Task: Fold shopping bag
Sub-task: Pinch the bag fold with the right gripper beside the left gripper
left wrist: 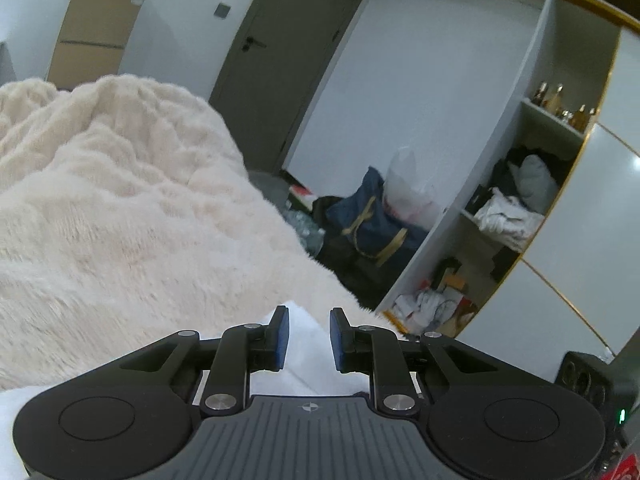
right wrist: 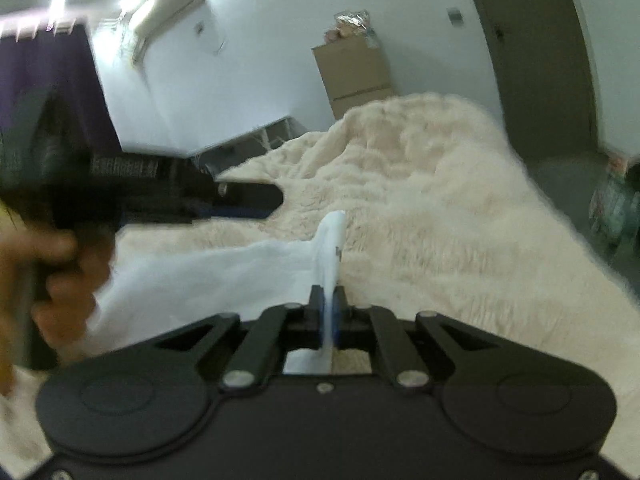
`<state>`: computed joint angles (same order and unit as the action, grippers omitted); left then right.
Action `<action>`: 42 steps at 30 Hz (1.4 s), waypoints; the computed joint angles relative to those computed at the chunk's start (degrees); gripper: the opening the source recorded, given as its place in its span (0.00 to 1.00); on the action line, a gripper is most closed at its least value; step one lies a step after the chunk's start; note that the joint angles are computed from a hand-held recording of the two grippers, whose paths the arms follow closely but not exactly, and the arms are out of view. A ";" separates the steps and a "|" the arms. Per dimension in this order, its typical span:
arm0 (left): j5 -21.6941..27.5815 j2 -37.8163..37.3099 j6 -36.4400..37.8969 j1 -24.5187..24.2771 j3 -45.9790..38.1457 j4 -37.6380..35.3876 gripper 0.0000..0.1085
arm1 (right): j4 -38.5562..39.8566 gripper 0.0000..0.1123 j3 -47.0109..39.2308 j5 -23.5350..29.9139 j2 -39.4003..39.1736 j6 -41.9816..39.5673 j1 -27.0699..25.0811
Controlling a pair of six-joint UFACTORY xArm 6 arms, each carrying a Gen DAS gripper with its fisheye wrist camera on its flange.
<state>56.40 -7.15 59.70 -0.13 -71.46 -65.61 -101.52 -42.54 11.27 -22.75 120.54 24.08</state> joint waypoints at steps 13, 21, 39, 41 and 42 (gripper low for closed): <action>-2.84 -1.53 3.80 -0.06 2.21 2.92 0.17 | 9.91 0.04 -6.08 27.96 7.51 -28.42 18.98; 1.39 1.85 -1.11 1.65 -2.01 5.89 0.20 | 8.87 0.03 -5.83 31.65 7.17 -25.29 20.08; -0.41 4.11 -9.47 -0.61 -3.82 12.43 0.57 | 7.90 0.04 -7.31 34.80 10.92 -26.97 22.15; 0.86 4.25 -10.88 -0.12 -4.24 12.41 0.57 | 7.61 0.04 -7.54 34.92 11.28 -27.14 21.93; 1.33 4.41 -11.51 -0.02 -4.43 12.11 0.57 | 7.53 0.04 -7.62 35.01 11.43 -27.34 21.91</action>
<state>57.73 -2.74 48.19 -0.15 -75.89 -53.49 -94.00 -50.17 46.28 -11.32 93.19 46.00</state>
